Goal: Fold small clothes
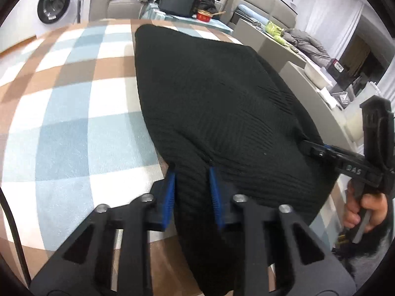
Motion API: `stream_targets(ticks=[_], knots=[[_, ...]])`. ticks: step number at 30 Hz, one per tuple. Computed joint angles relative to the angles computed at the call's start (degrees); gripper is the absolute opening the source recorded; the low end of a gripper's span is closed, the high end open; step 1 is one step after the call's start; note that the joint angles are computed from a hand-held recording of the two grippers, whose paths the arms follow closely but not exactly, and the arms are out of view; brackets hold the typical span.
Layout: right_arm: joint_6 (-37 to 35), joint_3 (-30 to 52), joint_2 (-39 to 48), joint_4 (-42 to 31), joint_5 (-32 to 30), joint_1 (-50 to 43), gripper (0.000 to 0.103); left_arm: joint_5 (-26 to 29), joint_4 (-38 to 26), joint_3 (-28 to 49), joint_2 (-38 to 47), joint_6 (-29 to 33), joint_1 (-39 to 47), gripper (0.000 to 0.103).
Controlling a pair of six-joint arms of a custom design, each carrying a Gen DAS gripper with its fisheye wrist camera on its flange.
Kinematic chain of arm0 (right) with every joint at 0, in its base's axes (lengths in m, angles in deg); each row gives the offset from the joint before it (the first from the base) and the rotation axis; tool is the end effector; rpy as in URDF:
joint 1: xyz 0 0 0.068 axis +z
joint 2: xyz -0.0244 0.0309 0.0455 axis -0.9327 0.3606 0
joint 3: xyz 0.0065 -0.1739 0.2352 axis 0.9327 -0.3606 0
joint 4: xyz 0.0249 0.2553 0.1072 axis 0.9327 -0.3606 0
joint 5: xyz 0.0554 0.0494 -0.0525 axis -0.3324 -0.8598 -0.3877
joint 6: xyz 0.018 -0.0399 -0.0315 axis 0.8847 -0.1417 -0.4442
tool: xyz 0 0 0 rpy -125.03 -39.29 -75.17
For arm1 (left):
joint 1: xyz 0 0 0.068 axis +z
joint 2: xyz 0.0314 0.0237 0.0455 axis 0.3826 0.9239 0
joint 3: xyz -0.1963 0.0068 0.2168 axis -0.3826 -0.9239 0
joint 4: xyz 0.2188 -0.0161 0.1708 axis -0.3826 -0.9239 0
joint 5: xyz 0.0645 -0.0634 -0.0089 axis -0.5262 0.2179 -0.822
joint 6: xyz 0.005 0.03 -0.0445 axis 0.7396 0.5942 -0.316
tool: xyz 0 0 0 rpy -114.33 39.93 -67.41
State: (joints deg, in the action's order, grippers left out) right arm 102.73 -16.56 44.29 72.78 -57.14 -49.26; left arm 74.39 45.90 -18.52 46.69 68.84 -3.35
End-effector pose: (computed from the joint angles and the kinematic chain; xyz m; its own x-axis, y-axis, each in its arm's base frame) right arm 0.3270 0.1139 0.1399 -0.8134 0.2732 -0.5135 0.1601 0.9539 0.2539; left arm 0.3167 -0.1656 0.1913 -0.8063 0.2335 -0.5435 0.4639 0.8198 -0.3359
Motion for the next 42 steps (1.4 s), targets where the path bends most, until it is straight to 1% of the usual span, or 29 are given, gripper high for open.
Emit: stream_targets(ticks=[1, 2, 5, 9, 13, 16, 18, 22, 28, 30, 32, 34, 36, 38, 39, 40, 41, 42], knots=[[0.17, 0.91, 0.61, -0.54, 0.97, 0.64, 0.030, 1.53, -0.18, 0.20, 0.30, -0.38, 0.84, 0.020], [0.39, 1.46, 1.12, -0.50, 0.92, 0.80, 0.030, 1.44, -0.13, 0.67, 0.65, -1.37, 0.52, 0.020], [0.45, 4.11, 3.84, 0.56, -0.71, 1.62, 0.029, 0.73, -0.73, -0.02, -0.64, -0.44, 3.30, 0.020], [1.48, 11.22, 9.62, 0.22, -0.27, 4.65, 0.029, 0.21, -1.89, 0.53, -0.78, 1.70, 9.00, 0.020], [2.23, 20.21, 16.16, -1.62, 1.32, 7.17, 0.029, -2.22, -2.71, 3.41, 1.39, 3.70, 13.02, 0.020], [2.61, 23.19, 18.06, -2.93, 1.91, 7.60, 0.029, -1.68, -2.81, 4.84, 2.86, 4.35, 14.56, 0.020], [2.48, 23.00, 17.86, -2.89, 1.55, 7.46, 0.030, -1.13, -2.64, 4.79, 2.96, 4.70, 15.18, 0.020], [2.98, 18.55, 13.70, -2.32, -0.36, 6.26, 0.032, -1.83, -2.93, 3.39, 1.13, 5.94, 15.57, 0.021], [3.57, 12.72, 6.42, -2.71, 2.79, 7.90, 0.033, -3.49, -3.20, -0.70, -4.44, 6.14, 15.67, 0.020], [3.45, 11.45, 4.30, -1.69, 3.60, 8.46, 0.033, -2.82, -3.25, -1.84, -6.60, 5.84, 16.08, 0.020], [2.88, 11.33, 3.62, -0.57, 2.61, 8.69, 0.033, -1.53, -3.16, -2.55, -8.14, 5.52, 16.28, 0.021], [1.94, 11.83, 4.57, 1.02, 0.03, 8.71, 0.033, 0.06, -2.46, -3.21, -9.17, 5.44, 15.47, 0.021], [1.55, 13.77, 6.99, 0.47, -1.72, 8.55, 0.033, 0.30, -2.50, -3.41, -9.29, 6.06, 13.59, 0.022], [1.62, 17.26, 10.61, -2.45, -1.15, 8.67, 0.033, -0.56, -2.46, -3.70, -9.03, 7.12, 11.08, 0.022], [1.61, 17.93, 11.74, -2.73, -1.29, 8.54, 0.032, -0.88, -2.49, -3.95, -8.89, 7.83, 9.74, 0.022], [1.76, 17.54, 12.07, -1.53, -1.77, 8.36, 0.032, -0.71, -2.43, -4.14, -8.72, 8.34, 9.10, 0.025], [1.88, 17.41, 12.04, -1.23, -1.71, 8.37, 0.031, -1.20, -2.74, -4.14, -8.23, 8.91, 8.16, 0.026], [1.56, 17.12, 11.68, -0.79, -2.21, 8.36, 0.020, -2.19, -2.59, -4.33, -8.11, 8.85, 7.54, 0.027]])
